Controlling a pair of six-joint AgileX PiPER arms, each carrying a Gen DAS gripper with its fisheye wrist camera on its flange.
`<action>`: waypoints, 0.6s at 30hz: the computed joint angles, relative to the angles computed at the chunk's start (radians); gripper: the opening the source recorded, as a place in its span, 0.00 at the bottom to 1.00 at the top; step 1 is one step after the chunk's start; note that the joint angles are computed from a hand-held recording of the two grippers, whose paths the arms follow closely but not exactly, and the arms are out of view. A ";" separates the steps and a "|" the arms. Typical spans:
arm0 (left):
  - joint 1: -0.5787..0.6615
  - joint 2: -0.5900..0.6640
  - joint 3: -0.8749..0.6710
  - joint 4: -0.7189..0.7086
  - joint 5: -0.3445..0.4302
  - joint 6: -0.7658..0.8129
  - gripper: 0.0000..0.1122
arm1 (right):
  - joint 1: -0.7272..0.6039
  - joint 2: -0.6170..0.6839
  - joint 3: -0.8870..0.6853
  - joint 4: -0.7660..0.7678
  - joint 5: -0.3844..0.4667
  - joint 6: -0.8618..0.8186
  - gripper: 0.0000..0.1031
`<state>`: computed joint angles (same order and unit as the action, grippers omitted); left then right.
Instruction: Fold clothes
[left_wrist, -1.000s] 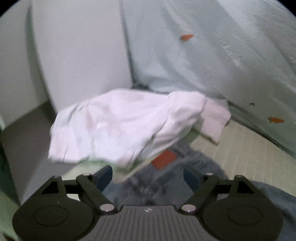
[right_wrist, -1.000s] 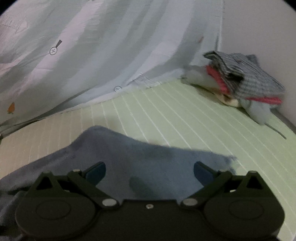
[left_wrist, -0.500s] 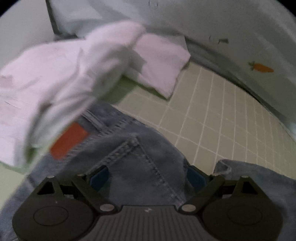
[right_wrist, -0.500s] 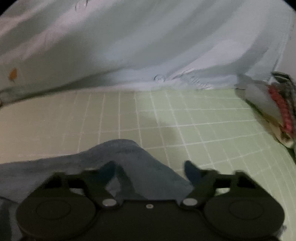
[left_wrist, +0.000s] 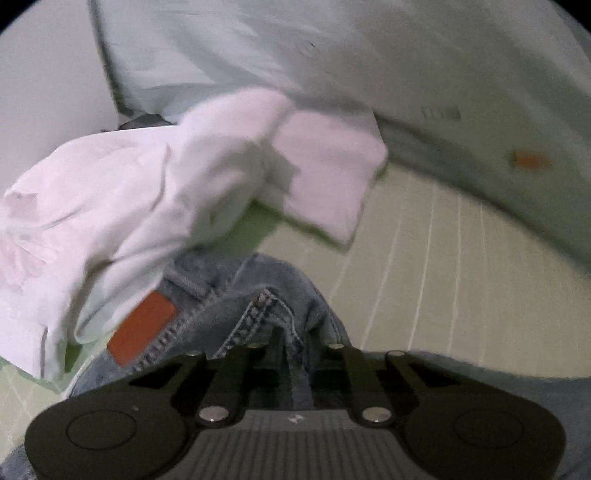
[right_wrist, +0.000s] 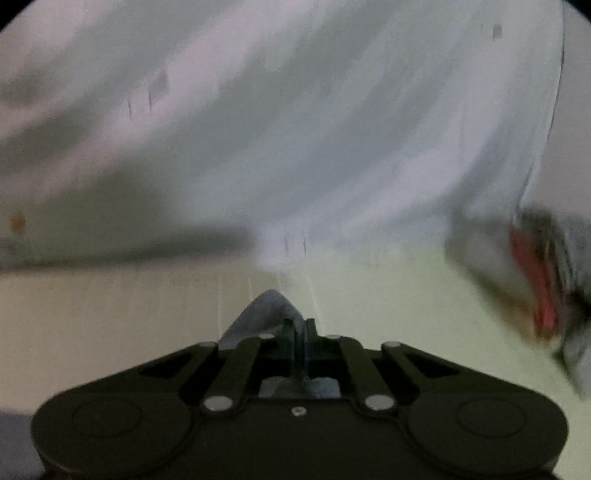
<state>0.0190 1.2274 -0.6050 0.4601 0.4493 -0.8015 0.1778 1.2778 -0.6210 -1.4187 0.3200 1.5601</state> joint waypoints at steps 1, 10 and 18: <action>0.020 -0.012 -0.010 -0.015 -0.005 0.003 0.12 | 0.011 0.000 -0.026 -0.069 0.005 0.058 0.04; 0.032 -0.047 -0.086 0.011 0.070 -0.081 0.63 | 0.191 0.065 -0.147 -0.224 0.202 0.114 0.91; -0.219 -0.372 0.084 -0.009 0.238 -0.137 0.82 | 0.220 -0.303 0.281 0.282 0.309 -0.068 0.96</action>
